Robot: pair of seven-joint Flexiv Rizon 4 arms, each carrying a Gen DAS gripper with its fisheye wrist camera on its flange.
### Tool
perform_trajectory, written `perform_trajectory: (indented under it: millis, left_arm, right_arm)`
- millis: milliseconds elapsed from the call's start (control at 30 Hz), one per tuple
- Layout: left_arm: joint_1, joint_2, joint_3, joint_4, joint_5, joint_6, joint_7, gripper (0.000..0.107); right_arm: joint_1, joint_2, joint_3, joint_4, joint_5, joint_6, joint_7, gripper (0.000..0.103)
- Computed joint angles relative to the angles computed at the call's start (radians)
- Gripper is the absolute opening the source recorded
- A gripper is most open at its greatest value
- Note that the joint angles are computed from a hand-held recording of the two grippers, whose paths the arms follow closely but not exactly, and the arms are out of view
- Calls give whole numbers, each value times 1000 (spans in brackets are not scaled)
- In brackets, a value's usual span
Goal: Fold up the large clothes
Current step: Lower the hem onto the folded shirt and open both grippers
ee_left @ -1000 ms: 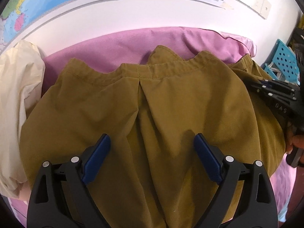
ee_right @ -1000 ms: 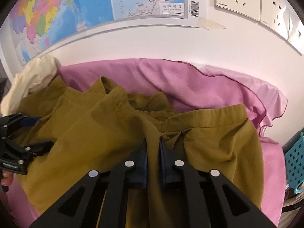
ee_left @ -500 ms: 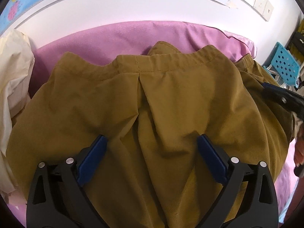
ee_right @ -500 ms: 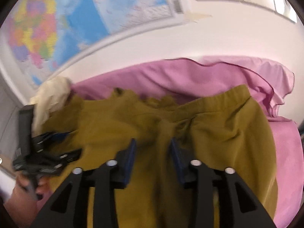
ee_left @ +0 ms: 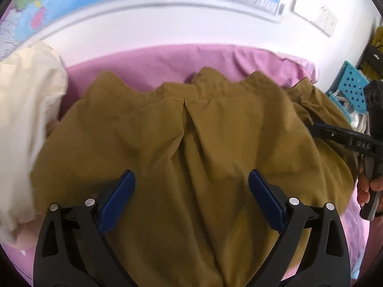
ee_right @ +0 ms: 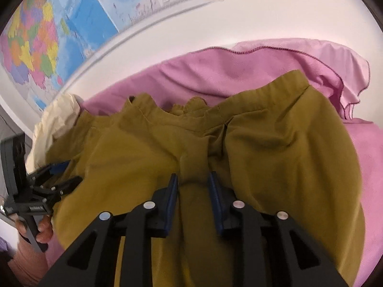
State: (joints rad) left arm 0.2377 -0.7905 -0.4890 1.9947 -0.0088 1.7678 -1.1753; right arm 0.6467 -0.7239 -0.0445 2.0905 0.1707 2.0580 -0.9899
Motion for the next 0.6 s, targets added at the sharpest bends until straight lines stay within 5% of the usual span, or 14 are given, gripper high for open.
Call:
perform_trajectory:
  millis: [67, 167, 267, 400, 467, 533, 600]
  left_arm:
    - [12, 22, 0, 34, 11, 22, -5, 94]
    - [45, 47, -6, 90, 46, 69, -16, 94]
    - [162, 27, -108, 125, 89, 49, -23, 94]
    - [199, 0, -131, 128, 112, 42, -21, 93]
    - [174, -1, -107, 118, 112, 48, -16, 94]
    - [145, 8, -85, 115, 89, 37, -34, 93]
    - [163, 18, -100, 144, 103, 81, -47, 93]
  right_arm:
    - [50, 29, -4, 9, 103, 11, -98, 50]
    - [169, 54, -99, 75, 115, 45, -87, 52]
    - [214, 53, -126, 90, 171, 13, -122, 50]
    - [91, 17, -33, 90, 123, 51, -88, 30]
    - [13, 4, 34, 90, 83, 87, -51, 29]
    - [7, 14, 48, 99, 89, 100, -45, 31]
    - [-16, 32, 98, 139, 87, 185, -28, 54]
